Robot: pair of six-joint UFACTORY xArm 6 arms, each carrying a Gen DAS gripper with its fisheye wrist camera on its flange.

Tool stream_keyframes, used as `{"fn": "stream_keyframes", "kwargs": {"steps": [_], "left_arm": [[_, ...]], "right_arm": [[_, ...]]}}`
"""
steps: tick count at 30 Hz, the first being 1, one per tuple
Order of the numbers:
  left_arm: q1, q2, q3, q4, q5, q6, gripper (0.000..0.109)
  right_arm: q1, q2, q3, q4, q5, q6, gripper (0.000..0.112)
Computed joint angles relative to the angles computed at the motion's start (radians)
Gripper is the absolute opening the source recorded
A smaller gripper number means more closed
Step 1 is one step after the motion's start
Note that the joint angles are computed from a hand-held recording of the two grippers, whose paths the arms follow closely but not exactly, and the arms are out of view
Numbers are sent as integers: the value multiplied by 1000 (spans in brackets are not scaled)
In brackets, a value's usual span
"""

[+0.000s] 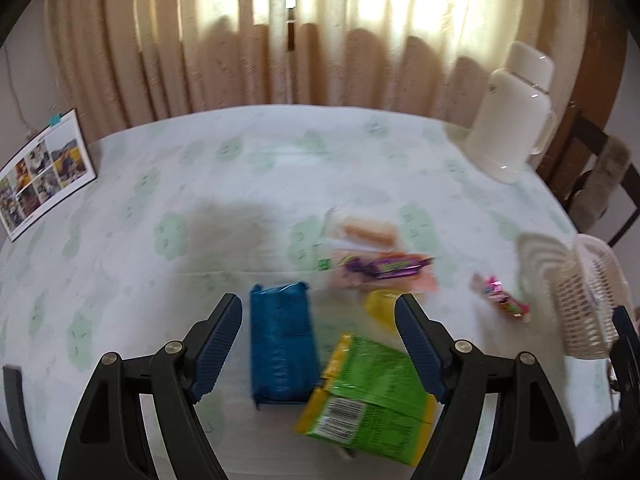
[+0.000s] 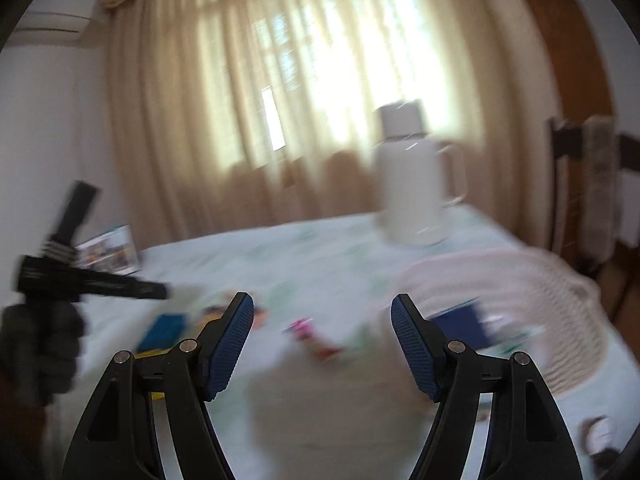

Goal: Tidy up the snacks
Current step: 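Grasp the dark blue foil pack with the left tool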

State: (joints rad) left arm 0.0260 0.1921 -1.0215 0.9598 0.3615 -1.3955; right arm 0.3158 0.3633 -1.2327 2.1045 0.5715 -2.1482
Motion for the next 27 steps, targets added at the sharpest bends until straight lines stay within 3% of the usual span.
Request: {"fn": "stream_keyframes", "kwargs": {"steps": [2, 8, 16, 19, 23, 27], "left_arm": [[1, 16, -6, -10, 15, 4, 75], [9, 74, -22, -100, 34, 78, 75], [16, 133, -51, -182, 50, 153, 75], [27, 142, -49, -189, 43, 152, 67], [33, 130, -37, -166, 36, 134, 38], [31, 118, -32, -151, 50, 122, 37]], "right_arm": [[1, 5, 4, -87, 25, 62, 72], [19, 29, -5, -172, 6, 122, 72], [27, 18, 5, -187, -4, 100, 75], [21, 12, 14, -204, 22, 106, 75], [0, 2, 36, -291, 122, 145, 75], [12, 4, 39, -331, 116, 154, 75]]}}
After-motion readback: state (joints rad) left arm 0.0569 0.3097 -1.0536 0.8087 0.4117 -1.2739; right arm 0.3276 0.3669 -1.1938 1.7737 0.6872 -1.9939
